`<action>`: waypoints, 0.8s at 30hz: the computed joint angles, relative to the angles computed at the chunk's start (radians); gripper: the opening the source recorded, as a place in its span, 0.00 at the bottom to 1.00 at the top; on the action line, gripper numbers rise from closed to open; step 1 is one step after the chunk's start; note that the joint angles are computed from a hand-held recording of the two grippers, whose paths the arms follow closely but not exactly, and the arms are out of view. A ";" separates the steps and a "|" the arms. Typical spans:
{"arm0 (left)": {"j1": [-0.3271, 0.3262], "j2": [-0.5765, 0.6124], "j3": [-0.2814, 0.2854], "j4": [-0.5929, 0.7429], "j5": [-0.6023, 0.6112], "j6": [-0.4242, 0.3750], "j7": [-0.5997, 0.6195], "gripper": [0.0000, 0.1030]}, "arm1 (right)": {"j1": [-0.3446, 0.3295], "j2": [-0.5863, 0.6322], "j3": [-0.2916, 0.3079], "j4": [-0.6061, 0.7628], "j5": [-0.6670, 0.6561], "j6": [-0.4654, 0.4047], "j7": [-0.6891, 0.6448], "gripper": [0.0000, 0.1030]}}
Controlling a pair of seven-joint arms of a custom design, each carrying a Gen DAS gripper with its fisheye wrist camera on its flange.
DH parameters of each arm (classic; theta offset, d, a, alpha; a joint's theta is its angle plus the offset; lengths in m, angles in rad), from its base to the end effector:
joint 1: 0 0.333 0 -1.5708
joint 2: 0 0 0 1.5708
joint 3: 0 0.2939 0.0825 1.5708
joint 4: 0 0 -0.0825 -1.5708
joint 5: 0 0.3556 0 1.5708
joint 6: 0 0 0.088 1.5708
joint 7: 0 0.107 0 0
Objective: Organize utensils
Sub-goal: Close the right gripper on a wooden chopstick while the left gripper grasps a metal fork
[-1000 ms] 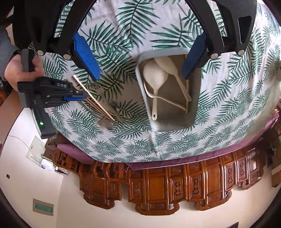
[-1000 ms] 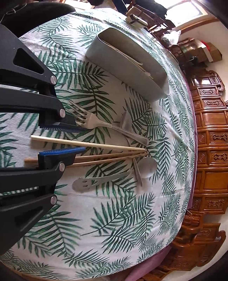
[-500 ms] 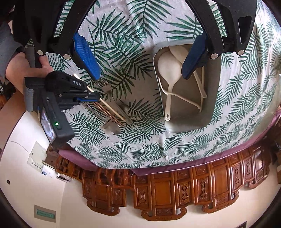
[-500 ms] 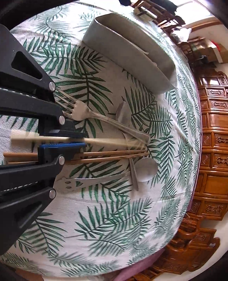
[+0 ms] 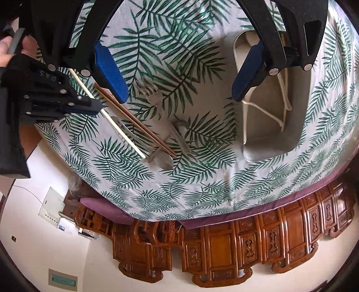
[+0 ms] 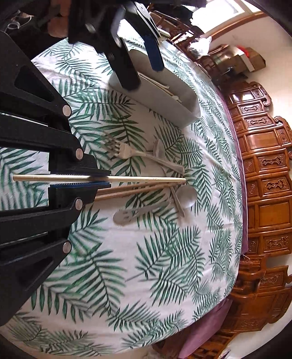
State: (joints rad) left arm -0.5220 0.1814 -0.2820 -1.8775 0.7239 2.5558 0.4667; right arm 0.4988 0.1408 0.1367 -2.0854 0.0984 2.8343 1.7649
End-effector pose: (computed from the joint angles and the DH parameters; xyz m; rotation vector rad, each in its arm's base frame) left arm 0.4250 -0.4414 0.4627 -1.6755 2.0319 -0.7713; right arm 0.4779 0.3430 0.4240 -2.0814 1.4566 -0.1965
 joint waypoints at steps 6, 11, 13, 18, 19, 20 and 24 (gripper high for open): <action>-0.008 0.115 0.006 0.116 -0.060 -0.009 0.061 0.76 | -0.013 -0.031 -0.006 -0.039 -0.006 0.011 0.006 0.06; -0.009 0.215 0.012 0.216 -0.161 -0.026 0.145 0.55 | -0.031 -0.021 -0.008 -0.049 0.025 0.009 -0.006 0.06; -0.015 0.255 0.017 0.260 -0.196 -0.047 0.177 0.47 | -0.042 -0.019 -0.004 -0.052 0.059 0.011 -0.022 0.06; -0.039 0.323 0.041 0.346 -0.243 -0.104 0.204 0.28 | -0.049 -0.020 -0.006 -0.056 0.081 0.009 -0.034 0.06; -0.040 0.327 0.044 0.351 -0.252 -0.109 0.202 0.26 | -0.050 -0.020 -0.006 -0.056 0.084 0.009 -0.036 0.06; -0.040 0.329 0.044 0.352 -0.259 -0.110 0.203 0.22 | -0.050 -0.020 -0.006 -0.055 0.086 0.009 -0.038 0.06; -0.048 0.340 0.051 0.366 -0.267 -0.128 0.208 0.19 | -0.051 -0.023 -0.006 -0.056 0.092 0.014 -0.039 0.06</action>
